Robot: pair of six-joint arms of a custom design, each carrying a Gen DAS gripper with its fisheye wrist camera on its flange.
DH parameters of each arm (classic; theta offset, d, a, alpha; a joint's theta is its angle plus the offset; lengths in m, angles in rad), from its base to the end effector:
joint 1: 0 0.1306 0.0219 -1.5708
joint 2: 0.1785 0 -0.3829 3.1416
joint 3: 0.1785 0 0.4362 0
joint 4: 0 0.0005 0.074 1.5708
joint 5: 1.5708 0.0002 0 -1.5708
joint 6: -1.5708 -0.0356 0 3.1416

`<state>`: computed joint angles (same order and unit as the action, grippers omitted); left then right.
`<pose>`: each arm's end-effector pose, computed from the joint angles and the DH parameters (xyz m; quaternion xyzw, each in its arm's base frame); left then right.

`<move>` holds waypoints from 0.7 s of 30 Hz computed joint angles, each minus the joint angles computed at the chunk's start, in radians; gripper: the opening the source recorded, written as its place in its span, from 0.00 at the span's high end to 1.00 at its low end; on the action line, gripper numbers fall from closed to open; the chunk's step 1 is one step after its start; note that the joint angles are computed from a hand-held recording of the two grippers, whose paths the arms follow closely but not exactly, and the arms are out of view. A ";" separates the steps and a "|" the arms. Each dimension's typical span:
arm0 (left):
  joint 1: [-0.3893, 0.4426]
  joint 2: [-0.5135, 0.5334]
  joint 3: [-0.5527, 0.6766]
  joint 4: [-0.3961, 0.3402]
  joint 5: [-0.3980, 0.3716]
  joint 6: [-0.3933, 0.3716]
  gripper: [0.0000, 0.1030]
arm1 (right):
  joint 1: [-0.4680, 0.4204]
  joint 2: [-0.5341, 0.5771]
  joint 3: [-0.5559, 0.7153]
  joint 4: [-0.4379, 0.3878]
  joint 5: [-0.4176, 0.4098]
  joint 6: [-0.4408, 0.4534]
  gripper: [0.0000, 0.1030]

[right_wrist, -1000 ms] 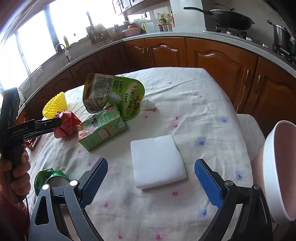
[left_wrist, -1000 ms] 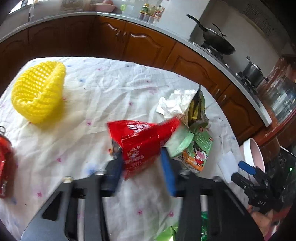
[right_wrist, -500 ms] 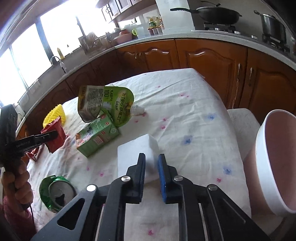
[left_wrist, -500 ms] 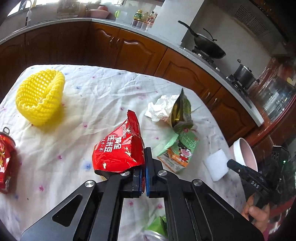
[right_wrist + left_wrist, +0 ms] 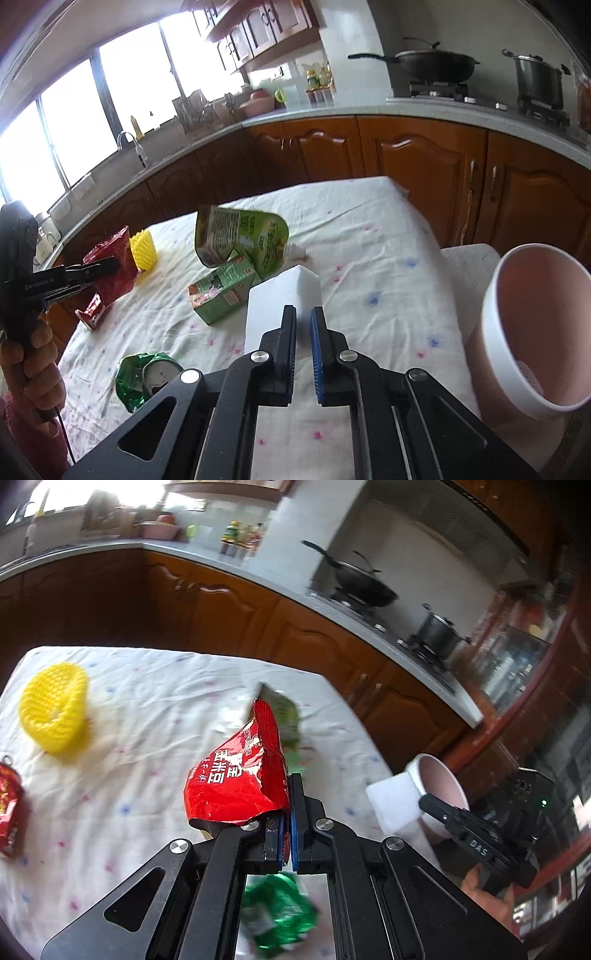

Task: Collect trash
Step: 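Carry red chip bag in left tool while right tool carries sponge to bucket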

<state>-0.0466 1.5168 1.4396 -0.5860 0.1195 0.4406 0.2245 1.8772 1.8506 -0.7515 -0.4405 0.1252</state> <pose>0.5895 -0.0322 0.4094 -0.1499 0.8850 -0.1576 0.4117 0.6908 0.1728 0.3831 -0.2396 0.8718 0.2200 0.3663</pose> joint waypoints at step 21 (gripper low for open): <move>-0.196 0.135 0.186 -0.066 0.059 -0.051 0.99 | -0.171 -0.134 -0.152 0.105 -0.010 -0.086 0.93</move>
